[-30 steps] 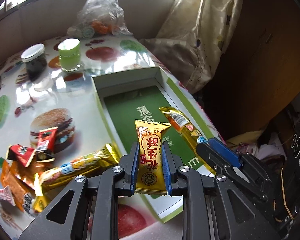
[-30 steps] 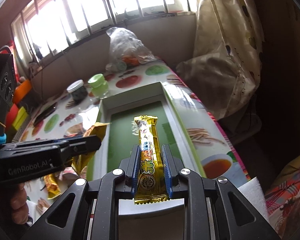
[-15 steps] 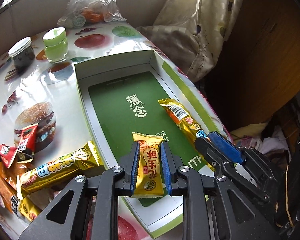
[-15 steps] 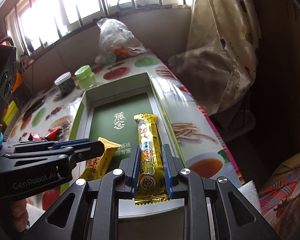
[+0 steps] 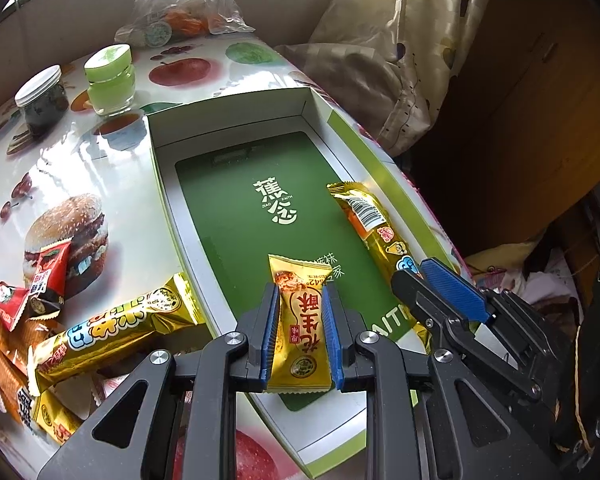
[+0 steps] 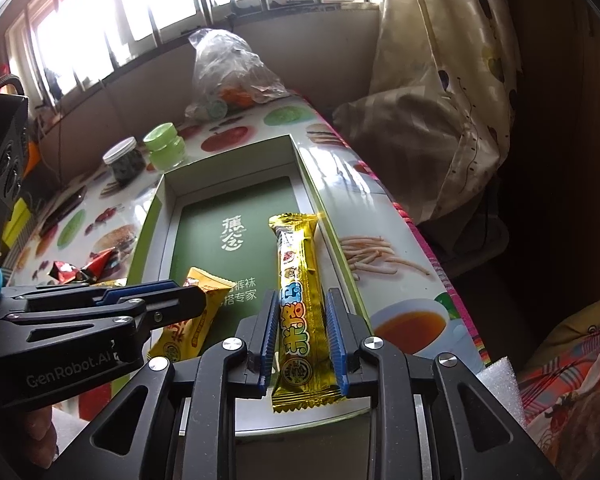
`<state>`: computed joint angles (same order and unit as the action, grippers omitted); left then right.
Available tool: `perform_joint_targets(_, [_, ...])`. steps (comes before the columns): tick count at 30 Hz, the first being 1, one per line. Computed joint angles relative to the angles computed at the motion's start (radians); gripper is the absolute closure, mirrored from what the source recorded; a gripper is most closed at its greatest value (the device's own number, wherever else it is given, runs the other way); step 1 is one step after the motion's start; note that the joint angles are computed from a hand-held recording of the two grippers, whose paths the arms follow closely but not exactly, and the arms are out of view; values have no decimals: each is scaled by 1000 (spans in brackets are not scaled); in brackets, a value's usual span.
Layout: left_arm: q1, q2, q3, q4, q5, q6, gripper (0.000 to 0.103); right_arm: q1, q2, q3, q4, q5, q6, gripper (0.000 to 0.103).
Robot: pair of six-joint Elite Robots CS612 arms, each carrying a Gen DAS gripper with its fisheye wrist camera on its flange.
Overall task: Organize snacks
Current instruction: 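Open both grippers to drop the snacks into the green box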
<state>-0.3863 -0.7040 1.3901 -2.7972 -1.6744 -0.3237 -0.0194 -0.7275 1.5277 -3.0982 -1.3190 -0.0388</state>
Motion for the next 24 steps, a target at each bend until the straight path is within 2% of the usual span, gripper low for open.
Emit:
perform_joint_targets(4, [3, -3, 3, 3, -10, -2, 80, 4, -6, 6, -3, -10, -5, 72])
perform_joint_targets(6, [4, -8, 10, -2, -7, -4, 73, 7, -10, 11, -7, -23, -9, 71])
perform_joint_targets(11, [7, -28, 46, -49, -11, -7, 65, 9, -21, 27, -20, -34, -1, 66])
perform_joint_targets(17, [11, -57, 95, -110, -1, -18, 65, 13, -40, 51, -41, -41, 13, 65])
perform_joint_targets(24, [23, -98, 167, -187, 23, -47, 65, 22, -62, 76, -91, -13, 4, 63])
